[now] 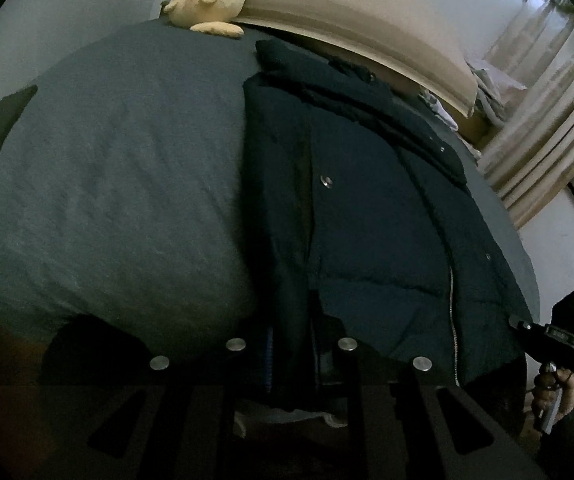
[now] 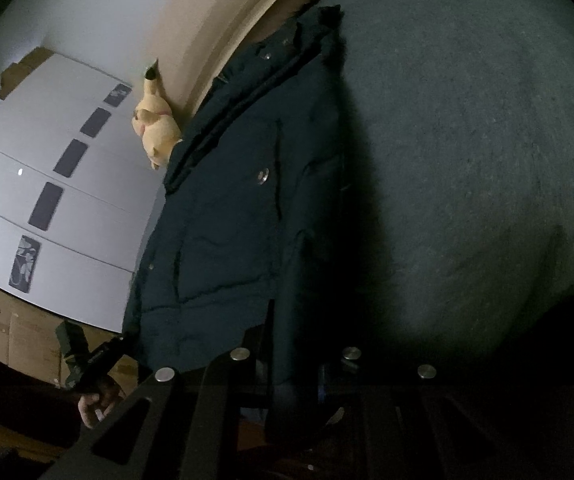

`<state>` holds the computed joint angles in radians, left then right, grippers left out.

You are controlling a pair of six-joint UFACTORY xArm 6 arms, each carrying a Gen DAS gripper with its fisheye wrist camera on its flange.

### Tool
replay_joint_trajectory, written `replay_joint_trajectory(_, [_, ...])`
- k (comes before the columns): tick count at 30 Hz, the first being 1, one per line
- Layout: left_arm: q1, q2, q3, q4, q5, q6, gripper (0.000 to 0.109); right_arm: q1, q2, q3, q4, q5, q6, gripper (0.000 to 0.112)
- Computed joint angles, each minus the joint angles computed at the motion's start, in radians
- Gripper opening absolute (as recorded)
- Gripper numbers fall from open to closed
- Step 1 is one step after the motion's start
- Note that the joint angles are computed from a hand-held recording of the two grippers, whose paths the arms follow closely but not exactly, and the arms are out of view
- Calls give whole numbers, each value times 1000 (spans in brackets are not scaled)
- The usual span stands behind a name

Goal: Fold large clothes

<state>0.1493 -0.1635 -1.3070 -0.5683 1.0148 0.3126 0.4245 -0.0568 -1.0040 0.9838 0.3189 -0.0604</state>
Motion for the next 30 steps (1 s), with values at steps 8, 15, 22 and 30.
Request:
replay_joint_trajectory(8, [-34,-32,-13,91,-42,-67,14,37,-34,20,153,-87,-112,14])
replay_joint_trajectory(15, [-52,-59,3,133,-78,-68,14,53,-64,36,195,-121,-161,14])
replay_joint_trajectory(22, [-62,-71,15,154,-104,-48,14,45,-80,40,197,-112,-176,14])
replay_joint_trajectory(30, [-58,-110,53,151,-113,-34,14,49,-88,44,125,-110,-117,14])
